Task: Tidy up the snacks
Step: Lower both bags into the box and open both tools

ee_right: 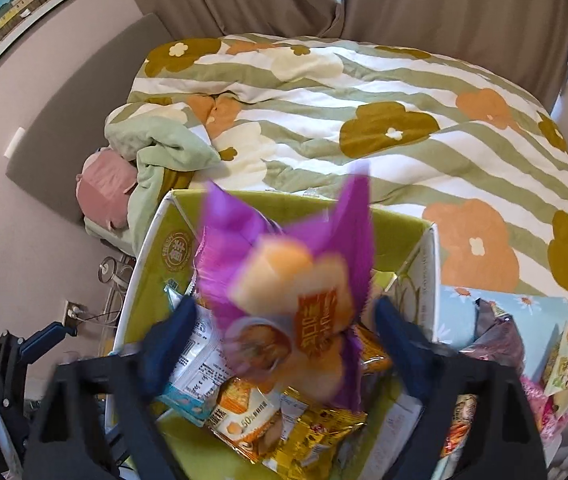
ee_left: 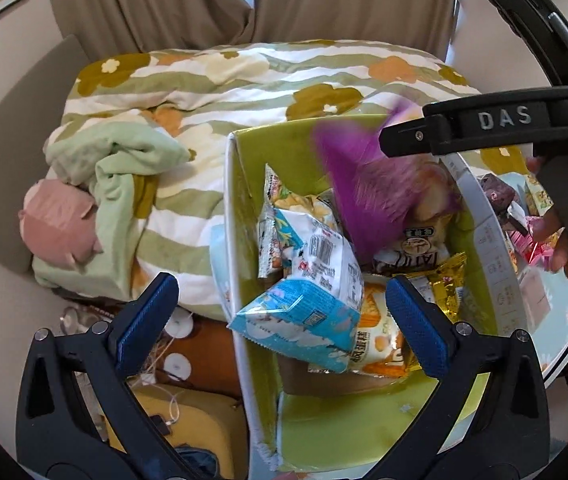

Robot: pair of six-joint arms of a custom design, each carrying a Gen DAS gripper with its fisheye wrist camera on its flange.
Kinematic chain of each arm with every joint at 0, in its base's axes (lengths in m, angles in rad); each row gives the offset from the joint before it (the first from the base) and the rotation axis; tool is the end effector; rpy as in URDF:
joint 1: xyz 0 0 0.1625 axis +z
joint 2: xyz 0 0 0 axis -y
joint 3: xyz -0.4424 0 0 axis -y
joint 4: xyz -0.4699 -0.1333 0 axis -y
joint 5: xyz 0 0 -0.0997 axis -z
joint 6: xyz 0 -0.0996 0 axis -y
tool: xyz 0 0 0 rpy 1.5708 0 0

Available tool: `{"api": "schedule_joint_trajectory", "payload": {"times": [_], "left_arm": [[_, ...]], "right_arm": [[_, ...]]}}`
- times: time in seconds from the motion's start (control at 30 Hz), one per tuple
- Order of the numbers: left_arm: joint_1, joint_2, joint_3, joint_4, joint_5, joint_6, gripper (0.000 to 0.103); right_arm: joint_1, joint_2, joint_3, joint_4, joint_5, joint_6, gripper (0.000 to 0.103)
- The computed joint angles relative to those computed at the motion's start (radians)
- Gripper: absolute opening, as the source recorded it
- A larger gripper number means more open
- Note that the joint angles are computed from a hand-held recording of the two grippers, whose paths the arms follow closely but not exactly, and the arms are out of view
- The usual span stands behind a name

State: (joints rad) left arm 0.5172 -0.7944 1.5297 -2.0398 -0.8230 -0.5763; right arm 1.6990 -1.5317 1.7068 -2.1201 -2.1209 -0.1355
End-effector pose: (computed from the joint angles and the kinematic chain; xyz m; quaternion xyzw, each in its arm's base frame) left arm -0.5399 -0.5384 0.0662 0.2652 0.8851 -0.1787 0.3382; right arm 0.1578 -0.5885 0.4801 0.0742 -0.9440 0.1780 0.2675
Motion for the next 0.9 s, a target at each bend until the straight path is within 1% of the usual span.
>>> {"api": "schedule_joint_trajectory", "payload": {"times": [0.03, 0.13, 0.33, 0.5, 0.63, 0.77, 0.9], "left_arm": [[-0.001, 0.0, 0.001, 0.0, 0.003, 0.003, 0.102], [-0.002, 0.001, 0.002, -0.003, 0.008, 0.011, 0.102], [-0.008, -0.003, 0.003, -0.021, 0.005, 0.023, 0.102], [-0.024, -0.007, 0.001, -0.027, 0.015, 0.011, 0.102], [-0.047, -0.007, 0.001, -0.022, 0.035, -0.009, 0.102], [-0.082, 0.001, -0.007, -0.014, 0.047, -0.048, 0.102], [-0.124, 0.025, -0.023, -0.023, 0.055, -0.088, 0.102]], "right_arm": [[0.0, -0.001, 0.004, -0.01, 0.003, -0.002, 0.102], [0.009, -0.008, 0.024, -0.044, -0.02, -0.024, 0.102], [0.026, -0.035, 0.052, -0.092, -0.039, -0.054, 0.102], [0.041, -0.073, 0.072, -0.093, -0.059, -0.056, 0.102], [0.052, -0.119, 0.095, -0.107, -0.071, -0.083, 0.102], [0.046, -0.188, 0.114, -0.103, -0.039, -0.092, 0.102], [0.027, -0.278, 0.129, -0.102, -0.011, -0.128, 0.102]]}}
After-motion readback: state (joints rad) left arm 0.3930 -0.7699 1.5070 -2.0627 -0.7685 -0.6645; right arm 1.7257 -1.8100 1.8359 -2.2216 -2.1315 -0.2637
